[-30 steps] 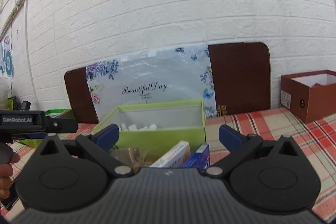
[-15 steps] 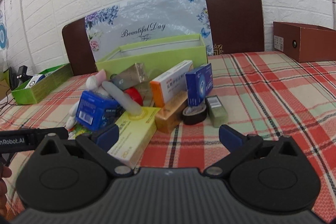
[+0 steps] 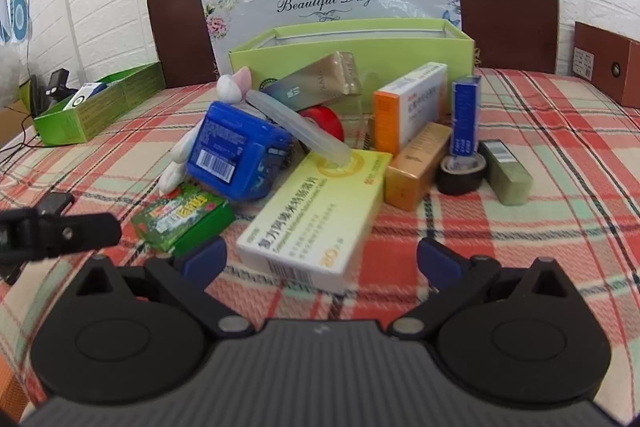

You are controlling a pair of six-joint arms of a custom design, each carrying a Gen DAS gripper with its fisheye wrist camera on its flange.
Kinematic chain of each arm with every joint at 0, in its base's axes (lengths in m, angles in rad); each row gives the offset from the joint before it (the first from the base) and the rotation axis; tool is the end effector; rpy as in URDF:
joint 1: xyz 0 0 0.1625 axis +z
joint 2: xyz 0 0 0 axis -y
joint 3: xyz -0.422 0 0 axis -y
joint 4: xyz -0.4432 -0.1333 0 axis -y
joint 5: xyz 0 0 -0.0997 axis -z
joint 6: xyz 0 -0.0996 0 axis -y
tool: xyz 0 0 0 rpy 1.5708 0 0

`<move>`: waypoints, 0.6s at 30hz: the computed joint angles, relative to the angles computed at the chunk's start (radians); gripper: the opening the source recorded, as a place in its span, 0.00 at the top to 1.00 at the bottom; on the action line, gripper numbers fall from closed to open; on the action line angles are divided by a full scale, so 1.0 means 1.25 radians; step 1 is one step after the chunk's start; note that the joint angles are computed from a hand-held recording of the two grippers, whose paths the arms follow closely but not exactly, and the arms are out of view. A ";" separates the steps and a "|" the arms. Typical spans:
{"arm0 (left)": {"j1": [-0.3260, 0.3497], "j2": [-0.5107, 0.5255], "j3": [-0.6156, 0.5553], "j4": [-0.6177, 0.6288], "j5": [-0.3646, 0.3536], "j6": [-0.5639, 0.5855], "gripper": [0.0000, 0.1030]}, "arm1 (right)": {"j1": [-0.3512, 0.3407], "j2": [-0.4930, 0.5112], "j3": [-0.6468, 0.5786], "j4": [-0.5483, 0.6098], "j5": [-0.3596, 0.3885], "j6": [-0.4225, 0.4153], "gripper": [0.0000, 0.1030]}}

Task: Organize objects
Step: 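Release both items in the green box and return both grippers to the pile, then grasp the green candy box with left gripper while right gripper grasps yellow medicine box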

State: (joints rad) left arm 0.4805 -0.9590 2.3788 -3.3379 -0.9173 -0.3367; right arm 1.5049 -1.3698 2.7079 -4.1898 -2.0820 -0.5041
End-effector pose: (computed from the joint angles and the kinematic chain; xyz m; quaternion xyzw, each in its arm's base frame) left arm -0.2914 -0.3705 0.0294 0.2917 0.8878 -0.3306 0.1319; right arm 0.0648 -0.3031 0.2155 0.0212 -0.7901 0.4978 0.3571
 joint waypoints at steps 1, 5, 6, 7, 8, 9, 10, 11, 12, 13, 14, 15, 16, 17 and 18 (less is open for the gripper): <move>0.002 0.000 -0.002 0.004 -0.007 0.006 0.12 | 0.007 0.017 -0.014 -0.004 -0.012 -0.009 0.00; 0.013 0.014 -0.026 0.009 -0.037 0.062 0.12 | 0.007 0.043 -0.041 0.000 -0.022 -0.018 0.14; 0.015 0.022 -0.033 0.005 -0.040 0.071 0.12 | 0.002 0.034 -0.036 0.004 -0.015 -0.015 0.24; 0.018 0.033 -0.041 -0.004 -0.045 0.081 0.12 | -0.009 0.016 -0.023 0.016 0.004 -0.008 0.28; 0.023 0.045 -0.051 -0.008 -0.055 0.093 0.12 | -0.015 0.001 -0.012 0.023 0.011 -0.003 0.30; 0.028 0.057 -0.063 -0.003 -0.061 0.102 0.12 | -0.021 -0.014 0.001 0.027 0.018 -0.004 0.32; 0.031 0.069 -0.073 0.002 -0.062 0.110 0.12 | -0.028 -0.031 0.014 0.033 0.025 -0.005 0.34; 0.035 0.084 -0.085 0.005 -0.061 0.123 0.12 | -0.036 -0.052 0.027 0.046 0.033 -0.001 0.34; 0.038 0.101 -0.097 0.006 -0.056 0.140 0.12 | -0.047 -0.088 0.044 0.071 0.048 0.005 0.35; 0.042 0.116 -0.109 0.006 -0.052 0.159 0.12 | -0.055 -0.111 0.056 0.085 0.056 0.006 0.35; 0.047 0.129 -0.122 0.014 -0.047 0.180 0.12 | -0.056 -0.132 0.066 0.099 0.054 0.004 0.35; 0.049 0.139 -0.135 0.031 -0.035 0.190 0.12 | -0.057 -0.153 0.076 0.112 0.053 0.002 0.35; 0.049 0.149 -0.141 0.027 -0.026 0.204 0.12 | -0.058 -0.171 0.085 0.124 0.051 0.001 0.35; 0.050 0.157 -0.145 0.011 -0.022 0.225 0.12 | -0.058 -0.182 0.091 0.130 0.049 -0.001 0.35; 0.053 0.157 -0.147 0.014 -0.026 0.236 0.14 | -0.055 -0.192 0.097 0.136 0.045 -0.002 0.35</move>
